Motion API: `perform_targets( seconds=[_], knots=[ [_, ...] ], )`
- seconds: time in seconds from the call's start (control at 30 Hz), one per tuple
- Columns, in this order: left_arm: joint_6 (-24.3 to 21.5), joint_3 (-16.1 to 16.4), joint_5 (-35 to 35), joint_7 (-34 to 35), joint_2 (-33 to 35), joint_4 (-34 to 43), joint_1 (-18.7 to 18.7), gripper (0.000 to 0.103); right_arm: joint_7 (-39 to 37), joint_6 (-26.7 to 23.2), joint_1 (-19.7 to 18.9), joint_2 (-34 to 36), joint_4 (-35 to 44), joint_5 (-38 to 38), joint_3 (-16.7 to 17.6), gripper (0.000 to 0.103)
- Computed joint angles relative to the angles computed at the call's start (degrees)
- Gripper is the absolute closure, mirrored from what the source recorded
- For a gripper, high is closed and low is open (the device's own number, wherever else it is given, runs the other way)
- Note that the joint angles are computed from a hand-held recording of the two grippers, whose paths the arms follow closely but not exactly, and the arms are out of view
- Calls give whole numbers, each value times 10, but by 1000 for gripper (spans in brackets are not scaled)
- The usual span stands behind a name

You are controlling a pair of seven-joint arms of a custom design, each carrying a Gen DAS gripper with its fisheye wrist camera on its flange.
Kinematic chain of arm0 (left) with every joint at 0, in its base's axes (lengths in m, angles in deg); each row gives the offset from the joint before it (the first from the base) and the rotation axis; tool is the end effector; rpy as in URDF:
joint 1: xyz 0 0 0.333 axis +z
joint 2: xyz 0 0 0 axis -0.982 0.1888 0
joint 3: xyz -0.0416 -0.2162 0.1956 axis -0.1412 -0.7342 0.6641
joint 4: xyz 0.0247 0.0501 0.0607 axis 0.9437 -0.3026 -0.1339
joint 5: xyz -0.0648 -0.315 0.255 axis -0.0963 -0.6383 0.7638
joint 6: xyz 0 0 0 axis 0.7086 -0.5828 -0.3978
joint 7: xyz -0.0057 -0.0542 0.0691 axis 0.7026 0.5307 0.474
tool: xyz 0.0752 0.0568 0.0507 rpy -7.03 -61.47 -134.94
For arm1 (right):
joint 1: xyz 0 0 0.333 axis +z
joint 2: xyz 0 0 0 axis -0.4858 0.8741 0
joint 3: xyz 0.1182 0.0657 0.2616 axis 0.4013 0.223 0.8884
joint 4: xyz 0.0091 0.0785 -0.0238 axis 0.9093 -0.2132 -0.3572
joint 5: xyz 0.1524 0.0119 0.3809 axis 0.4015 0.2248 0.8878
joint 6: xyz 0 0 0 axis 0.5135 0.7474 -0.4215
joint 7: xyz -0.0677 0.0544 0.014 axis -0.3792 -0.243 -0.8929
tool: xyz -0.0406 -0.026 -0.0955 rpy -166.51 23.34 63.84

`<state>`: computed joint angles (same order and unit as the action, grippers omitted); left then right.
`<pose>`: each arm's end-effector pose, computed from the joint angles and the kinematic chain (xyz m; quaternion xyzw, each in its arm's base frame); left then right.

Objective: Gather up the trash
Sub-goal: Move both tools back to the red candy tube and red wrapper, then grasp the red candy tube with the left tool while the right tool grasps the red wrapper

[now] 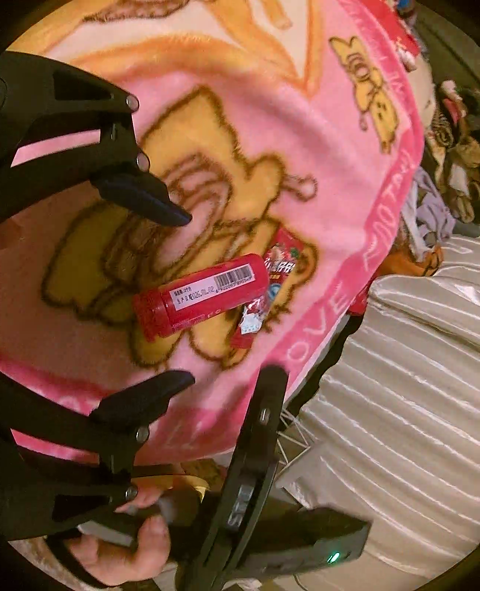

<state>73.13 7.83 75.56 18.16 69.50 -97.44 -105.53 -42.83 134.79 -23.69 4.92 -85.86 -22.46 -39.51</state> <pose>0.5761 -0.3567 0.3499 -0.7830 0.5082 -0.3243 0.1536 0.7064 0.2020 0.3516 -0.8505 0.3929 0.0491 0.3461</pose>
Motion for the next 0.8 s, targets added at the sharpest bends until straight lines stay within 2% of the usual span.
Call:
perform_targets(
  seconds=[0.23, 0.33, 0.4, 0.47, 0.5, 0.53, 0.57, 0.8],
  knots=[
    [31, -3, -47, 38, 21, 4, 7, 51, 62, -30, 29, 69, 82, -66, -10, 41],
    [39, 7, -58, 43, 27, 6, -1, 53, 70, -32, 27, 83, 92, -75, -4, 49],
    [43, 14, -62, 42, 29, 5, -7, 55, 68, -38, 21, 84, 90, -71, 3, 65],
    [47, 22, -61, 35, 31, 5, -14, 59, 62, -48, 10, 80, 82, -58, 10, 75],
    [48, 26, -60, 31, 32, 5, -17, 60, 57, -47, 6, 75, 72, -50, 12, 87],
    [49, 27, -62, 32, 33, 5, -17, 66, 55, -43, 3, 67, 59, -45, 12, 92],
    [52, 27, -64, 33, 35, 6, -17, 73, 53, -38, 0, 58, 47, -38, 12, 92],
    [58, 34, -68, 29, 32, 5, -27, 74, -15, 34, -25, -32, -76, 42, 15, 94]
  ],
)
